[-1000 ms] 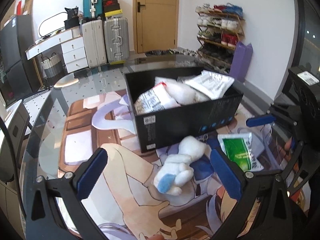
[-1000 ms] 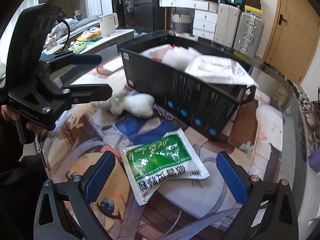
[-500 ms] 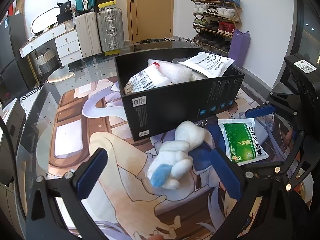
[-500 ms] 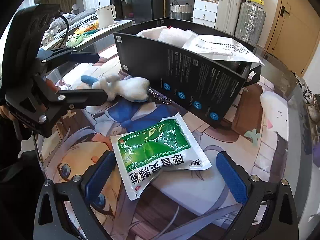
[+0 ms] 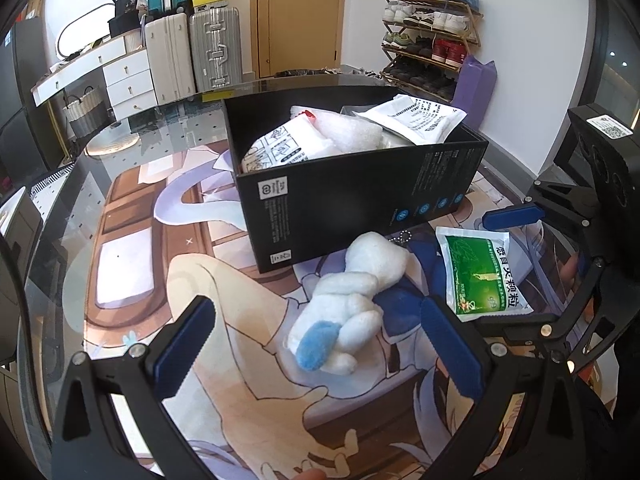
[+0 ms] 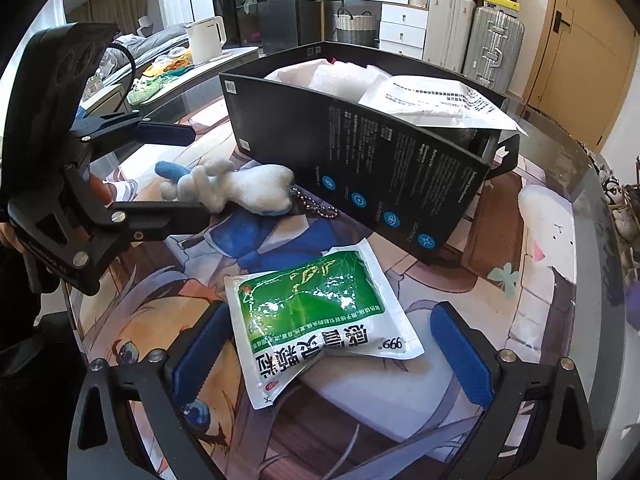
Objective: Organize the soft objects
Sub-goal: 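Move the right tool to the green medicine packet while the left approaches the white plush toy, then close the right gripper on the green packet while the left grasps the white plush toy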
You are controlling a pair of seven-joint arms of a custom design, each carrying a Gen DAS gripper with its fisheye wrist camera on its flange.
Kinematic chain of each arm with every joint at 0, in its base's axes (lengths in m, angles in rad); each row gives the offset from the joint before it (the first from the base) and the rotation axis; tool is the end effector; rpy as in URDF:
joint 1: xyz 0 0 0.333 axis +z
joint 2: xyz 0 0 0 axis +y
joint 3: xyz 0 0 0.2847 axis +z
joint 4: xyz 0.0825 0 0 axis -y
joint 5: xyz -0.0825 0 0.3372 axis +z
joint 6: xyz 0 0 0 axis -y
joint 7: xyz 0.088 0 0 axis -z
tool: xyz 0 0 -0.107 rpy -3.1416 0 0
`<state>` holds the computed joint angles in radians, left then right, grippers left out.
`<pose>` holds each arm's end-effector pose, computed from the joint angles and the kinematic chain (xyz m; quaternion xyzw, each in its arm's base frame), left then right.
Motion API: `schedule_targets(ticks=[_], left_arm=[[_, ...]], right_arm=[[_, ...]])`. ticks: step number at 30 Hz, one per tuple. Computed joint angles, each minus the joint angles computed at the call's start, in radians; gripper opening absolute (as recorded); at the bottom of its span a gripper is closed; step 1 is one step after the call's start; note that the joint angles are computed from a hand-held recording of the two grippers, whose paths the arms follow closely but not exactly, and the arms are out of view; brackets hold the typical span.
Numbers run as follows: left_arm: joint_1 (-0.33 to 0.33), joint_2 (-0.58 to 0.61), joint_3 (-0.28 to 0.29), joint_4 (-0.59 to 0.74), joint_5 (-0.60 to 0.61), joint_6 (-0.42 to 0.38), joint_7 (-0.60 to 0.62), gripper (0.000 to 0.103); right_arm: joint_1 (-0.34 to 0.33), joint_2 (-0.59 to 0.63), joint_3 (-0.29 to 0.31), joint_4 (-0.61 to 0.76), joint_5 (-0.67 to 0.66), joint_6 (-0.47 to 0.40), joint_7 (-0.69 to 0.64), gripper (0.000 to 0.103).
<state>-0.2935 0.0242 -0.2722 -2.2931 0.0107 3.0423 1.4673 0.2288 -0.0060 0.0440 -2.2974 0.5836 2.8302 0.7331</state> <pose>0.4470 -0.2840 0.4259 -0.4890 0.7968 -0.3198 0.1541 0.5020 0.1113 0.4047 -0.8440 0.4447 -0.1473 0.2611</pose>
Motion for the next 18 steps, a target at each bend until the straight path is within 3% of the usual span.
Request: schedule_targets(ticks=[2,5,15,18], left_arm=[[0.001,0.0,-0.002,0.0,-0.019,-0.001,0.015,0.103],[0.002,0.001,-0.002,0.001,-0.019,-0.005,0.019,0.103],[-0.001,0.015,0.011,0.025,0.107,-0.037,-0.102,0.103],[0.006,0.019,0.001,0.029,0.069,-0.041,-0.072,0.102]], right_arm=[[0.003,-0.01,0.001,-0.007,0.039,-0.001,-0.045,0.079],[0.007,-0.02,0.0,-0.01,0.047,-0.009,-0.067,0.066],[0.013,-0.022,-0.001,-0.01,0.035,-0.005,-0.061,0.065],[0.014,-0.024,-0.002,-0.013,0.038,-0.006,-0.061,0.065]])
